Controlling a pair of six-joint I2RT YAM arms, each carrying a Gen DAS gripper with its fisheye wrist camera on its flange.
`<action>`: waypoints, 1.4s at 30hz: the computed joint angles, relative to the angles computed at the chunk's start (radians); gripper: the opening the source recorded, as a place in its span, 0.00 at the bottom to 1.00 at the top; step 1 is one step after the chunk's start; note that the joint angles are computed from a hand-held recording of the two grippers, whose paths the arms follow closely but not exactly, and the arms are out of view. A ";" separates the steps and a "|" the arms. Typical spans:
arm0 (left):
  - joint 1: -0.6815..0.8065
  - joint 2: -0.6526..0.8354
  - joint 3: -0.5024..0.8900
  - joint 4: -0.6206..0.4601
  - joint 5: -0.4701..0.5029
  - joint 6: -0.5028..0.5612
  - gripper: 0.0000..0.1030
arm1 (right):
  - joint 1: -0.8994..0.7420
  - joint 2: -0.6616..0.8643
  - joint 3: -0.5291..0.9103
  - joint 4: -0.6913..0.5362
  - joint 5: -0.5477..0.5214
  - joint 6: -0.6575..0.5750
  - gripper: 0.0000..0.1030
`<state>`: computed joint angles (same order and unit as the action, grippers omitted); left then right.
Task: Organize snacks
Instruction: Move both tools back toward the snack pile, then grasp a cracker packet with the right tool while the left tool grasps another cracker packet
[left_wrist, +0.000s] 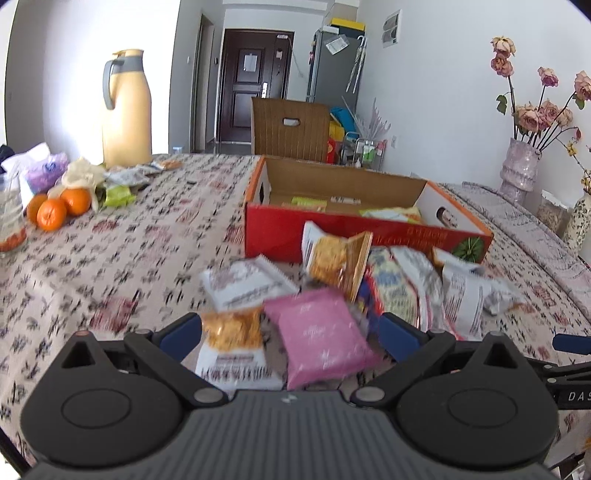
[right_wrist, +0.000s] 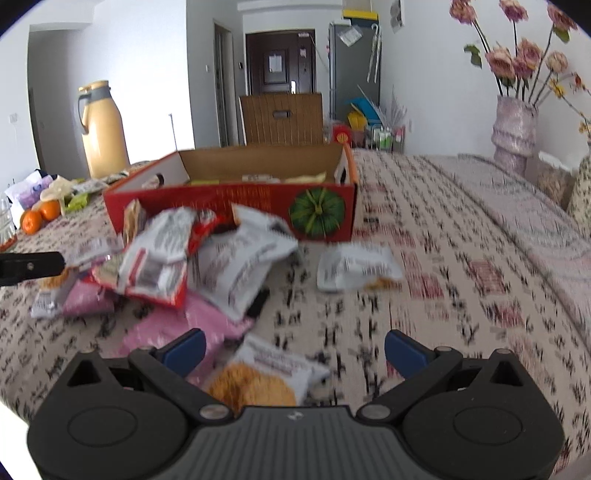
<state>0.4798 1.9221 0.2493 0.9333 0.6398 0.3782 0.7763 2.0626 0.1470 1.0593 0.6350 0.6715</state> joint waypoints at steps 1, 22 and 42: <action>0.014 0.007 0.000 -0.006 0.010 0.011 1.00 | 0.007 0.014 -0.001 0.004 0.001 0.019 1.00; 0.045 0.046 -0.004 -0.004 0.027 0.045 1.00 | 0.072 0.072 0.065 -0.104 0.060 0.111 0.59; -0.012 0.090 0.106 -0.018 -0.146 -0.067 0.96 | 0.013 0.130 -0.059 0.197 0.092 0.081 0.40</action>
